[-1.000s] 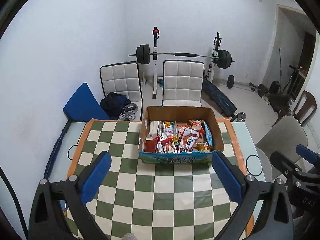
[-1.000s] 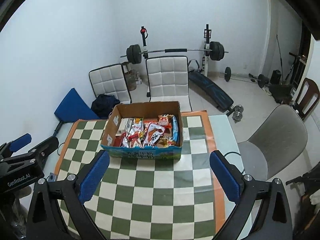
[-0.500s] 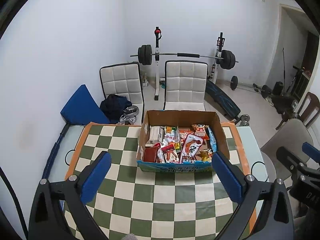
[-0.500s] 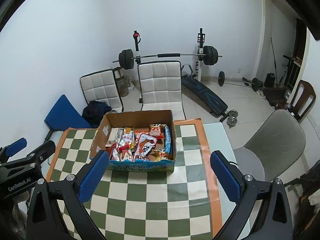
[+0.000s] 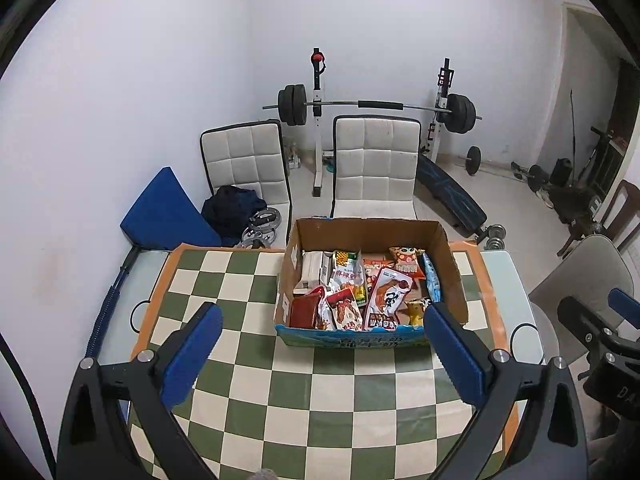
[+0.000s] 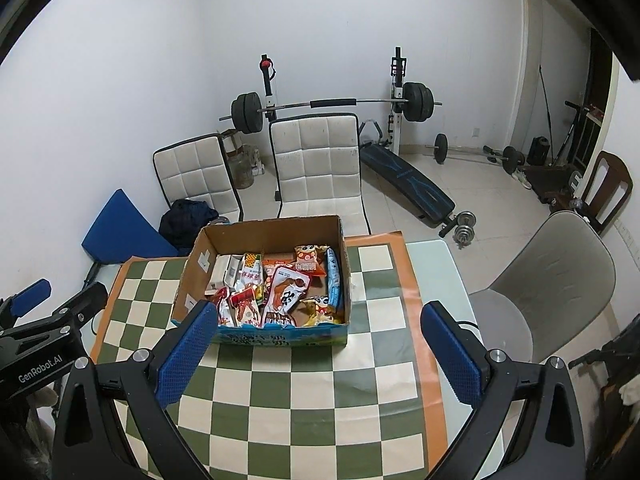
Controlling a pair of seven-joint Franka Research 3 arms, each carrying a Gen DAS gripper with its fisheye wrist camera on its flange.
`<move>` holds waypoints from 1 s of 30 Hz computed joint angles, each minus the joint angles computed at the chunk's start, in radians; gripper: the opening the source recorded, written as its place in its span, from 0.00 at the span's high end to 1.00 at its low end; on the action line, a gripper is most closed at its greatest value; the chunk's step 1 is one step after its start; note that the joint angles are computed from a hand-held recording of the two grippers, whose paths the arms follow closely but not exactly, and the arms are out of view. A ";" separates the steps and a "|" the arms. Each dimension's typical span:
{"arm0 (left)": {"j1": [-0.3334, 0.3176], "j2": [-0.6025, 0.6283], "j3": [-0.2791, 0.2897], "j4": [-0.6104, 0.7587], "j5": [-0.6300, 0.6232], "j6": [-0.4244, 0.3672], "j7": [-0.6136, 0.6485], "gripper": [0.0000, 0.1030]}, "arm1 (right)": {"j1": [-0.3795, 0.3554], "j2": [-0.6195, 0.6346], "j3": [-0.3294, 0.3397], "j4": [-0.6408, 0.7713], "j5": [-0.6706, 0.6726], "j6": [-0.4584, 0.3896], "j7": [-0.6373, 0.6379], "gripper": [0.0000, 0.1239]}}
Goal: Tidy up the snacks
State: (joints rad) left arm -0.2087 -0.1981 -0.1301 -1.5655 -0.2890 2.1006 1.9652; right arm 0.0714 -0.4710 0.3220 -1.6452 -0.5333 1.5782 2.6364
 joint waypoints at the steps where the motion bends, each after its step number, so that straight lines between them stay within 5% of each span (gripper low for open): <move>1: 0.000 0.004 -0.001 0.003 0.001 -0.001 -0.001 0.00 | 0.001 0.000 -0.001 -0.001 0.001 0.001 0.001 0.17; 30: -0.005 -0.010 -0.007 -0.020 0.025 0.028 -0.025 0.00 | -0.006 -0.004 -0.005 -0.005 0.006 0.011 -0.010 0.17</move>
